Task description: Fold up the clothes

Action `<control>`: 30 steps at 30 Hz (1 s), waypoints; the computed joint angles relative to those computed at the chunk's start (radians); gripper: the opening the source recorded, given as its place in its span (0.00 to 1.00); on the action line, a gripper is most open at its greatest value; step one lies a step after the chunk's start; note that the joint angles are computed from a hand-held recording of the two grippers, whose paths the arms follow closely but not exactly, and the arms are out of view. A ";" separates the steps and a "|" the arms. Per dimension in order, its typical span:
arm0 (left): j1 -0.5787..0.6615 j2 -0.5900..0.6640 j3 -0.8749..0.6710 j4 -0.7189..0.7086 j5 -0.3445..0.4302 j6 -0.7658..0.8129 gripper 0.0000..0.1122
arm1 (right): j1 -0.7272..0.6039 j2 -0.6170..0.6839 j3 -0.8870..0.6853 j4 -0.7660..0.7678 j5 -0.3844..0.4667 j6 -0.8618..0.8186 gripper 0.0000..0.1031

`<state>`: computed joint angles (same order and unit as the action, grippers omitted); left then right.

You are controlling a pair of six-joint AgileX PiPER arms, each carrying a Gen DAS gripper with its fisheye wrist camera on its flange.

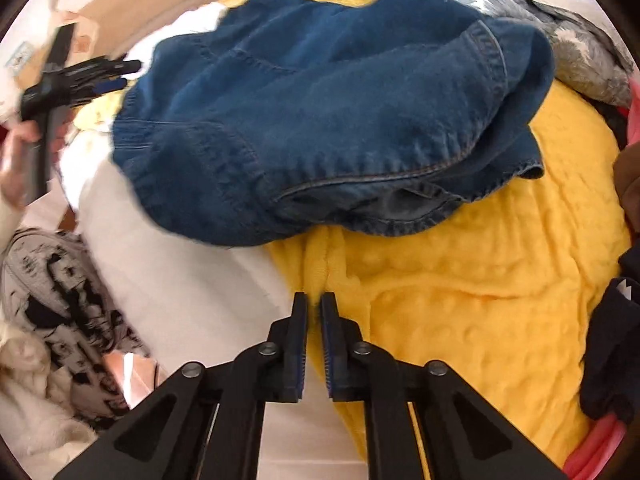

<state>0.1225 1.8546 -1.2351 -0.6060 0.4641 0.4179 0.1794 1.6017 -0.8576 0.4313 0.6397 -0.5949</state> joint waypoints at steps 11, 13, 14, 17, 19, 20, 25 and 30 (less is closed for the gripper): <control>-0.054 0.253 -0.266 0.563 0.258 -0.377 0.60 | -0.053 0.005 -0.002 0.077 0.140 -0.110 0.07; -0.042 0.210 -0.204 0.505 0.260 -0.279 0.59 | -0.078 0.038 -0.008 0.075 0.160 -0.136 0.07; -0.031 0.183 -0.162 0.485 0.250 -0.236 0.59 | -0.068 0.052 -0.010 0.065 0.167 -0.131 0.07; 0.021 0.103 -0.039 0.401 0.212 -0.114 0.58 | -0.032 0.067 0.009 0.042 0.201 -0.130 0.07; 0.094 0.014 0.089 0.219 0.144 0.048 0.48 | -0.049 0.025 0.035 0.046 0.210 -0.154 0.07; 0.131 -0.029 0.148 0.119 0.120 0.139 0.47 | -0.082 0.008 0.039 0.080 0.233 -0.199 0.07; 0.147 -0.255 0.242 -0.248 0.134 0.477 0.62 | -0.210 -0.136 0.058 0.204 0.226 -0.303 0.37; -0.125 -0.155 0.189 0.140 0.024 0.302 0.66 | -0.105 -0.156 0.042 0.133 0.082 -0.183 0.59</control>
